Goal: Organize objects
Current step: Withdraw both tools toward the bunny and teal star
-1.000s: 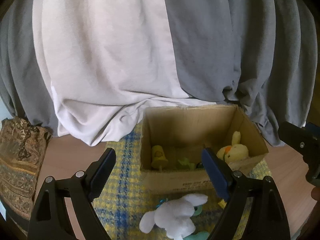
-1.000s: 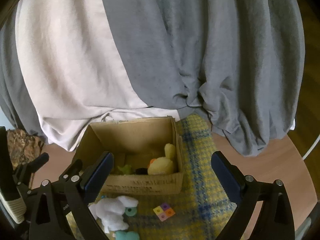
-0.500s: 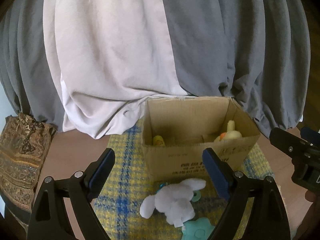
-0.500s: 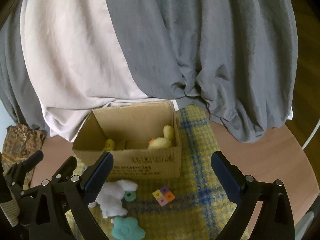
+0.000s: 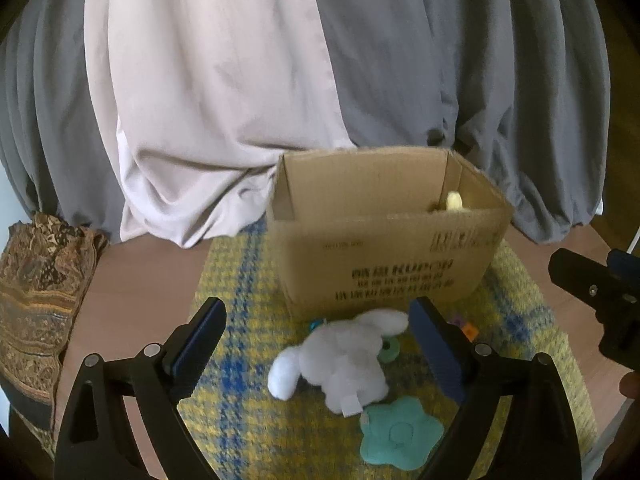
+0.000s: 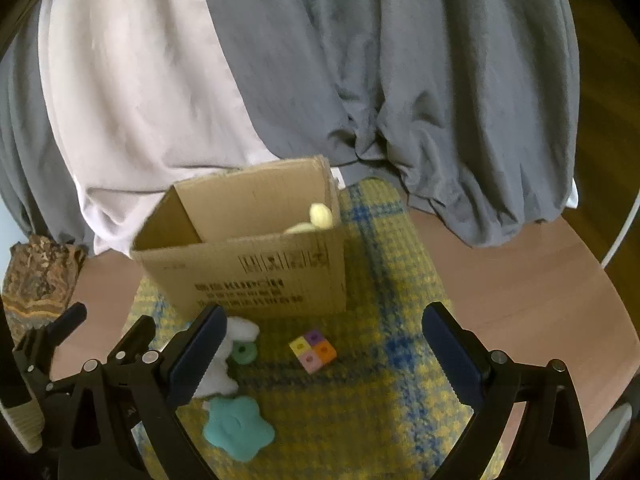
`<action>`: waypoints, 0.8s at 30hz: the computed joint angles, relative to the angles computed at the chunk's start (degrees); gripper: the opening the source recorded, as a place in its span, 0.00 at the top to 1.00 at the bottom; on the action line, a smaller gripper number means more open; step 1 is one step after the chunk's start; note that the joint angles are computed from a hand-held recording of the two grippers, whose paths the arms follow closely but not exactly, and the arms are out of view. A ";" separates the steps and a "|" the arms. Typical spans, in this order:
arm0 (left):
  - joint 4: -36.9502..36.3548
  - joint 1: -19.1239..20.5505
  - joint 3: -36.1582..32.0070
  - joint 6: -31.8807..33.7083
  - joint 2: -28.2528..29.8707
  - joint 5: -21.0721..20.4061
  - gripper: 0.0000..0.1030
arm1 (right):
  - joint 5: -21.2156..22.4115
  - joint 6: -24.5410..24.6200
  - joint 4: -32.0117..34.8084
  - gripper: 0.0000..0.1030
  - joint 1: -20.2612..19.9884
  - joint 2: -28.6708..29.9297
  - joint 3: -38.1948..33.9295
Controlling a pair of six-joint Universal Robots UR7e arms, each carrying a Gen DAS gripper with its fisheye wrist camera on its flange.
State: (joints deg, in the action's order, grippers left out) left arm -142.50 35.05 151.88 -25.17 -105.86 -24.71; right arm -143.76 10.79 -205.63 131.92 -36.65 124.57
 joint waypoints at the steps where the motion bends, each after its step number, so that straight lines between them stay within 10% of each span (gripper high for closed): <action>1: 0.57 -0.08 0.41 -0.64 -0.23 -0.07 0.09 | 0.00 0.32 -0.14 0.04 -0.06 0.09 0.33; 24: 5.27 -1.54 8.11 -11.97 0.34 -6.40 0.09 | 0.45 4.38 -3.50 0.04 -4.33 2.42 8.74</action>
State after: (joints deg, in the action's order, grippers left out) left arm -137.23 33.51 159.99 -37.14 -105.52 -31.11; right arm -143.31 15.16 -209.13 127.59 -34.23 133.31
